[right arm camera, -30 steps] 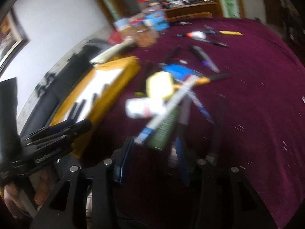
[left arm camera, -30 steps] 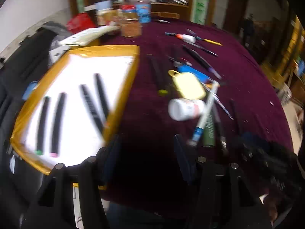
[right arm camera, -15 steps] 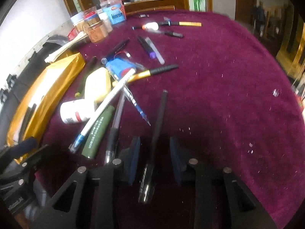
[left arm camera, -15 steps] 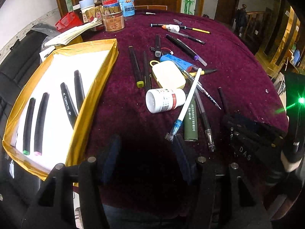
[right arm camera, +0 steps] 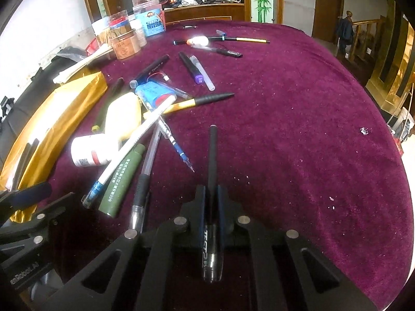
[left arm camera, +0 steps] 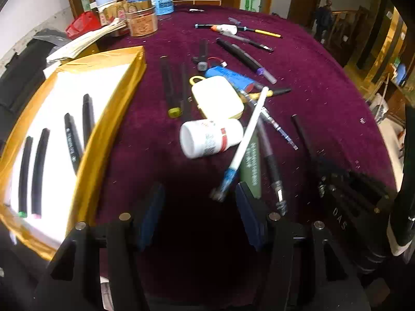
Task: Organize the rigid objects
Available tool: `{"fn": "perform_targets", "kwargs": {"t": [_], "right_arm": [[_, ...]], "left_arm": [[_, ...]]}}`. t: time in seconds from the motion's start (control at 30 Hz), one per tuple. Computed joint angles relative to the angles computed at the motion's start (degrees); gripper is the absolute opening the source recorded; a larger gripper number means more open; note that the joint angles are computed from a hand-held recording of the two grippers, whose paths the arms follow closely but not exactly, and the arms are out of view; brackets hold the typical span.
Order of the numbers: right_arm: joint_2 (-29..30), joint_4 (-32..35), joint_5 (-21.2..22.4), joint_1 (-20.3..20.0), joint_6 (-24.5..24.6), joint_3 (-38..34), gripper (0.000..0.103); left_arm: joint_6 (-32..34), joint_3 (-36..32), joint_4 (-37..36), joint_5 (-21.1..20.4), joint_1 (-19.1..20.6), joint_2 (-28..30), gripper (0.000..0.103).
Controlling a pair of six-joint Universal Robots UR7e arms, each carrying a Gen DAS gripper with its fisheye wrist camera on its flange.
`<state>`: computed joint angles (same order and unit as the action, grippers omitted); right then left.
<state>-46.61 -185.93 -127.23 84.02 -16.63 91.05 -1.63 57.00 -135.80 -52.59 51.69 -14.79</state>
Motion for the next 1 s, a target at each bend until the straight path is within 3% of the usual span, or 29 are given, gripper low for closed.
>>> {"fn": "perform_targets", "kwargs": {"t": [0.3,0.43,0.6,0.73,0.83,0.93,1.0], "right_arm": [[-3.47,-0.27,5.81,-2.9,3.52,2.58,0.008],[-2.52,-1.92,3.89,-2.29,1.44,2.25,0.008],[-2.42,-2.11,3.9,-2.25,0.71,2.24,0.008],[-2.35,-2.48,3.78,-2.25,0.38,2.29,0.008],[-2.2,-2.79,3.49,-2.15,0.38,2.31,0.008],[-2.11,-2.8,3.52,-2.1,0.47,2.19,0.008],[-2.14,-2.63,3.68,-2.12,0.74,2.17,0.008]], "left_arm": [[-0.29,-11.14,6.81,-7.82,2.37,4.8,0.055],[-1.3,-15.06,9.71,-9.96,3.24,6.74,0.046],[-2.23,-13.4,9.61,-11.63,3.32,5.38,0.044],[1.93,-9.11,8.3,-13.47,2.52,2.66,0.044],[3.99,-10.11,7.68,-14.92,2.44,3.41,0.044],[3.34,-18.02,12.64,-16.55,3.34,7.69,0.039],[0.66,-25.72,19.42,-17.76,4.38,11.4,0.024]]}}
